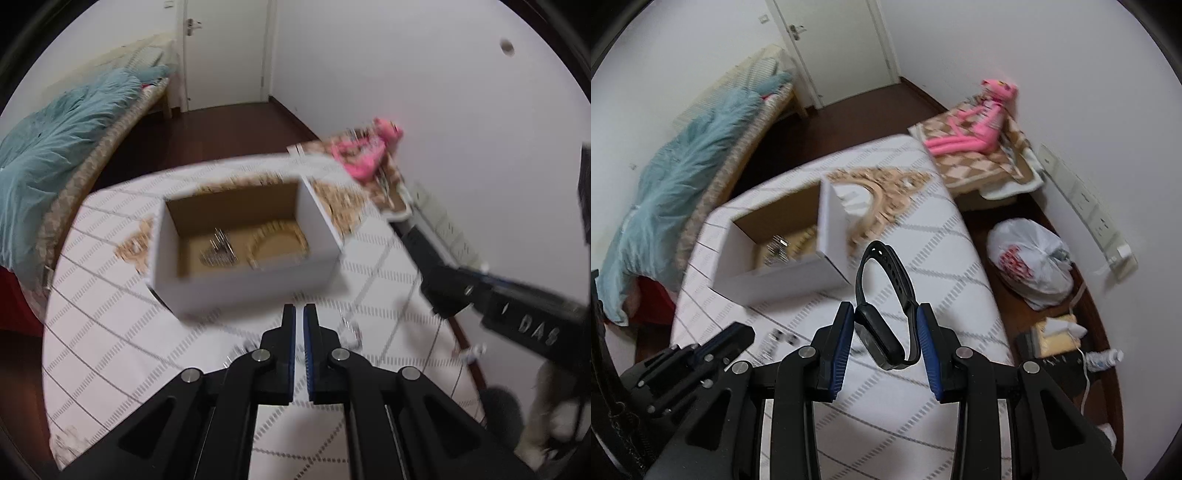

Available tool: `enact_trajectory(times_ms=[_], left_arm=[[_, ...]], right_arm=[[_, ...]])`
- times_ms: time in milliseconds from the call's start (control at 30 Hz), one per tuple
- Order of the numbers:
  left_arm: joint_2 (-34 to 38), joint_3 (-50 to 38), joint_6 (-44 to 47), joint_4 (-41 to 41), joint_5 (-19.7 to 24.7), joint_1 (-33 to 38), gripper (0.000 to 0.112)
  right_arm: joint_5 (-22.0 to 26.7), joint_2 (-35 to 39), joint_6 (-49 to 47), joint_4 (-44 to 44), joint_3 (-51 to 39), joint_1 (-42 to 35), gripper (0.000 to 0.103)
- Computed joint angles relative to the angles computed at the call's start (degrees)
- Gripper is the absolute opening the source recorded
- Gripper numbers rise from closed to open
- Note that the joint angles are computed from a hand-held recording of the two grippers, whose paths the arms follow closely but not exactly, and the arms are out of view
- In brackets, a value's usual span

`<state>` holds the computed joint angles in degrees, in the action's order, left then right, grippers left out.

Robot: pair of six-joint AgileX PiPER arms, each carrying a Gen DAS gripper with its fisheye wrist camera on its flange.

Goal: Organize jewelry
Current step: 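Lift the black watch with the right tool and carry it toward the box, then lower the watch into the box and open the right tool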

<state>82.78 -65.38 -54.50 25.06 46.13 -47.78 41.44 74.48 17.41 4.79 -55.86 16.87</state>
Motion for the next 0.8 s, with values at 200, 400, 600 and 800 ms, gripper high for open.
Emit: enact_trajectory(times_ms=[200,400,600,800], left_arm=[[3.81,-10.42,24.44,-23.64,0.78,19.38,0.002],[14.59,-21.35,36.92,-35.92,8.32,29.77,0.004],[22.61,-30.07,35.23,-35.43,17.22,30.94,0.007],[23.78,-32.36,31.78,-29.97,20.43,30.34,0.034]], right_arm=[[4.52,14.42,-11.73,14.32,-17.86,-1.01,0.037],[13.93,31.69,-13.02,18.37,-37.18,-0.49,0.037],[26.39,43.74,-11.02,13.18,-54.32,1.72,0.049],[26.93,43.32,-9.22,7.64,-55.23,2.70,0.072]])
